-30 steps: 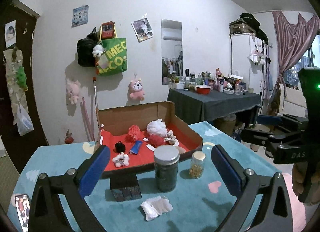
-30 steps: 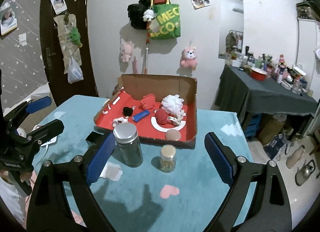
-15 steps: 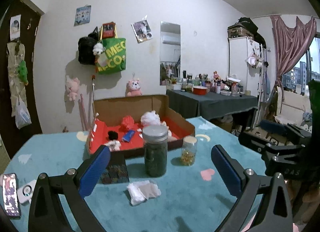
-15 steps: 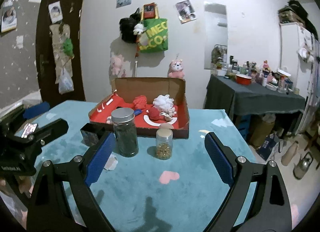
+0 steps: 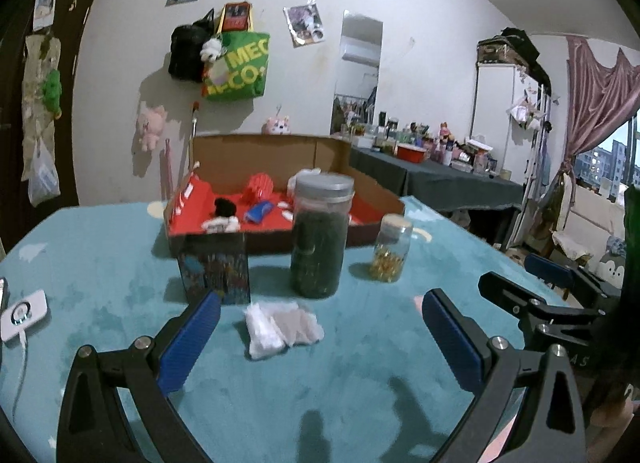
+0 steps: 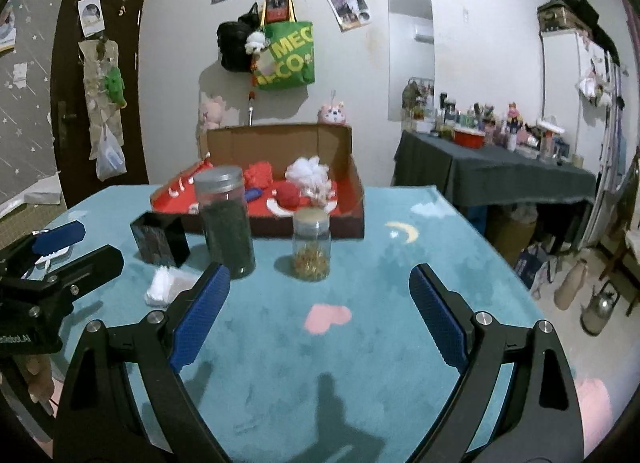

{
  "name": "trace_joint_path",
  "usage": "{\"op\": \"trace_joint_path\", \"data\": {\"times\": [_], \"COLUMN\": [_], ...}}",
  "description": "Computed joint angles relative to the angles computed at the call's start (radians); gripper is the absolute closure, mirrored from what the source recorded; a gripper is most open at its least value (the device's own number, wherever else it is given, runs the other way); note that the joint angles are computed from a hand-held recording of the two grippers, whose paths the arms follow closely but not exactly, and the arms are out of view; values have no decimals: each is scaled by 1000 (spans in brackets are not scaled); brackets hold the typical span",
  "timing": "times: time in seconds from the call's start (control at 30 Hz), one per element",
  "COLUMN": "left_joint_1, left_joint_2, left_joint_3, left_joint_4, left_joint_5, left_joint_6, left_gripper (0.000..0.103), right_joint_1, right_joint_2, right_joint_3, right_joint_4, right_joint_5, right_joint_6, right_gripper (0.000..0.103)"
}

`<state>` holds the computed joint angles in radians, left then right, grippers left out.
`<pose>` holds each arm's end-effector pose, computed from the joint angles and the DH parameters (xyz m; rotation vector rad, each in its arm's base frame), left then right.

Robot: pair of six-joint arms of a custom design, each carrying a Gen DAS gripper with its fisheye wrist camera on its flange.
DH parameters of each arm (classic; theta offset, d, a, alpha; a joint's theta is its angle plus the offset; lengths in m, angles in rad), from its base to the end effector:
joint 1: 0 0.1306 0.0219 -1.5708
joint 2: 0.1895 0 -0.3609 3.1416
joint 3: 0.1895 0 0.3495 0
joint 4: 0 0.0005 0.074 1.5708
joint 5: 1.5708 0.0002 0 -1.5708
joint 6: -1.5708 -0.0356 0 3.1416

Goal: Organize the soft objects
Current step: 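Lift both open tools out of the box toward the white cloths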

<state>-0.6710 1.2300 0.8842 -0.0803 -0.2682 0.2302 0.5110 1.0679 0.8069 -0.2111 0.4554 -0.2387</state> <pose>0.3148 -0.2385 0.3240 0.2659 1.9767 -0.3162 0.3067 0.1534 0.3354 0.0095 1.9915 0.0168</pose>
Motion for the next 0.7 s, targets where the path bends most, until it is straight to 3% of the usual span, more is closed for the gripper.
{"op": "trace_joint_path", "data": {"times": [0.7], "left_joint_1": [53], "left_joint_2": [66], "left_joint_3": [-2], "left_joint_4": [-70], "left_joint_5": [42], "left_joint_6": [42], "left_gripper": [0], "right_joint_1": [-38], "right_joint_2": [103], "right_joint_3": [-30], "right_joint_4": [-6], "right_joint_5": [-74], "right_joint_6": [-110], "right_gripper": [11]}}
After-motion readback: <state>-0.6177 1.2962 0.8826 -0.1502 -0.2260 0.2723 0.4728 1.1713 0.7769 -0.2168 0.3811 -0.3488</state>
